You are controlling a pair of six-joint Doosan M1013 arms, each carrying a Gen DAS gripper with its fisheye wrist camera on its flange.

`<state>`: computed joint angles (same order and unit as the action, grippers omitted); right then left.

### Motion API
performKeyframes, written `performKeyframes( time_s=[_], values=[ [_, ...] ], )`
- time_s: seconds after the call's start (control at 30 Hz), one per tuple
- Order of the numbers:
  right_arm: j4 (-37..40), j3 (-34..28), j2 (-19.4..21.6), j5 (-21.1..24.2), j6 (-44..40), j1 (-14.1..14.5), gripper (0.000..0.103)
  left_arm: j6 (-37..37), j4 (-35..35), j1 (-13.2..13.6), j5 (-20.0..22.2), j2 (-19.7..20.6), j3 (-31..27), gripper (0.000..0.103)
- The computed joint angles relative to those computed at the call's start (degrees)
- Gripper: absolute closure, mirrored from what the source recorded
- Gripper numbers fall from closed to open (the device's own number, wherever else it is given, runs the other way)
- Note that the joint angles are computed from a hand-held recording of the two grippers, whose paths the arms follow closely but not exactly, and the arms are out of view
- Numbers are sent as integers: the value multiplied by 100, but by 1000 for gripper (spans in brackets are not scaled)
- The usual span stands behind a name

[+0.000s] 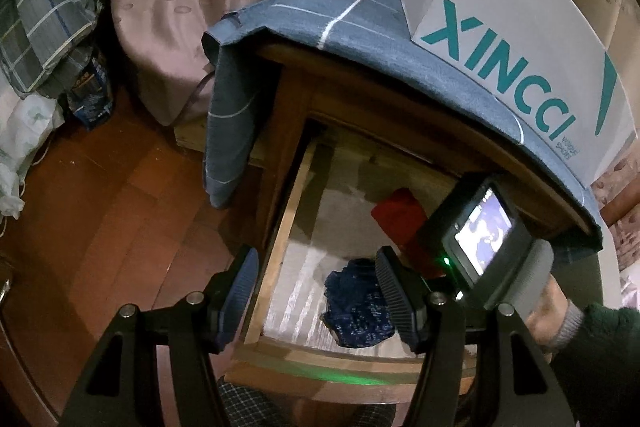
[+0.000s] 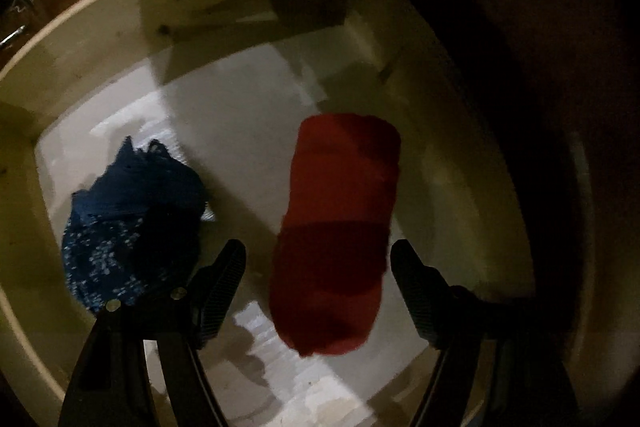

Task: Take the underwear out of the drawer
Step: 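Grasp the red sock with the right tool and lift it, then grasp the navy floral underwear with the left tool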

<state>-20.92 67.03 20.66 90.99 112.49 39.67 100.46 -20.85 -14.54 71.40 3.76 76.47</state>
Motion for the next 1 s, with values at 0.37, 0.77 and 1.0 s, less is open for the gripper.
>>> performKeyframes(
  time_s=[0.37, 0.77, 1.0],
  values=[
    [280, 558, -294, -930, -87, -112, 30, -36, 88, -43, 23, 11, -6, 40],
    [1905, 625, -451, -466, 136, -398, 66, -6, 229, -107, 26, -14, 3, 40],
    [1992, 663, -629, -5, 807, -301, 68, 85, 387, -207, 201, 7, -24, 40]
  ],
)
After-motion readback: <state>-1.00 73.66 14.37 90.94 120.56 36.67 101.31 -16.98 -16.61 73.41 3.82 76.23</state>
